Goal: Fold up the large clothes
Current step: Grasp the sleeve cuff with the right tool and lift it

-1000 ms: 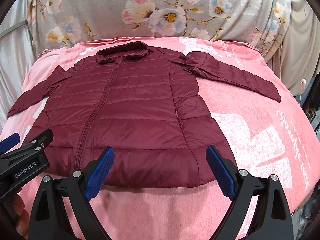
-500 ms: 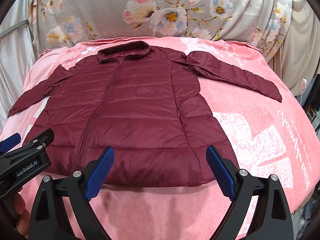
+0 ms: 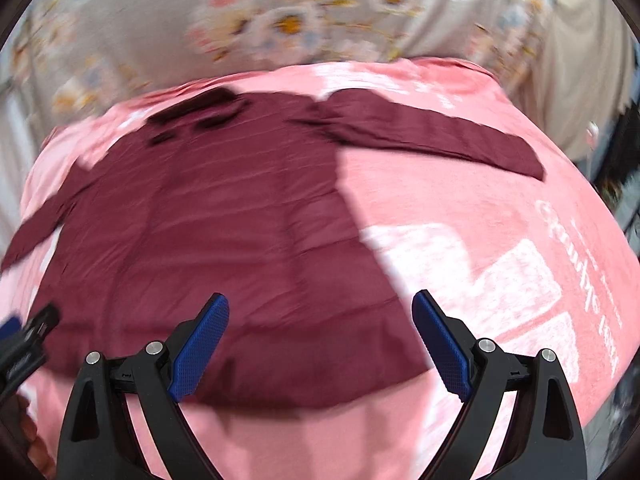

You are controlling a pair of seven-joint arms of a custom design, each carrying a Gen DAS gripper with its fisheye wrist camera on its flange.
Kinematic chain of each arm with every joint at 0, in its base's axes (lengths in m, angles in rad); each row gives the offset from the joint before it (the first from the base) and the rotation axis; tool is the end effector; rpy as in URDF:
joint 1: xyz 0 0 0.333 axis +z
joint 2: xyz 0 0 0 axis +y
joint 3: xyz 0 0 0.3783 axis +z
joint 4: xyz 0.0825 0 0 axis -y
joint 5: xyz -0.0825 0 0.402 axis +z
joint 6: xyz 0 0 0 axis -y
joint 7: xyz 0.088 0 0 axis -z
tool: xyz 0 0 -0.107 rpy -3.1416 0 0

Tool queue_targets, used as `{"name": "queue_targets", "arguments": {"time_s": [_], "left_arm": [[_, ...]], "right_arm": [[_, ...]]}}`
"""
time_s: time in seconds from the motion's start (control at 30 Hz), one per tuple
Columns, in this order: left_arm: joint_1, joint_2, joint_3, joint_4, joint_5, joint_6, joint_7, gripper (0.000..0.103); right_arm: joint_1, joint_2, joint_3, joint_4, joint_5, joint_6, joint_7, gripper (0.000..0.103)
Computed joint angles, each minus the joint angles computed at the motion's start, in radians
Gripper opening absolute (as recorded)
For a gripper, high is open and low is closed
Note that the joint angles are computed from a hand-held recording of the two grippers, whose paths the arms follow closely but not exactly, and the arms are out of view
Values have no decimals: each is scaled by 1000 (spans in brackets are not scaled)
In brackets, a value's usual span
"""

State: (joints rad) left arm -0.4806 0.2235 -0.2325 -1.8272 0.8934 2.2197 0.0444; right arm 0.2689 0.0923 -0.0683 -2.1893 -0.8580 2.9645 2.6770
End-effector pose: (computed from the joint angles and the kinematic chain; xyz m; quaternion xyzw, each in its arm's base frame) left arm 0.5295 -0.4091 0.4935 -0.7604 0.5452 -0.1915 0.2964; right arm 0.5736 0.1699 0.4569 -0.6220 0.6909 -0.2470 0.2734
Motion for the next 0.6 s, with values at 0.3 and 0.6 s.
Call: {"name": "queue_targets", "arguments": {"time_s": [0.3,0.6], "left_arm": [[9,23,26,30,50,-5,-32,96],[27,69,33,86,24,7,21,97]], "right_arm": [[-176,180,-74,199,365,38,-141,90],[-412,460,78,524,789,-27,-400,89]]}}
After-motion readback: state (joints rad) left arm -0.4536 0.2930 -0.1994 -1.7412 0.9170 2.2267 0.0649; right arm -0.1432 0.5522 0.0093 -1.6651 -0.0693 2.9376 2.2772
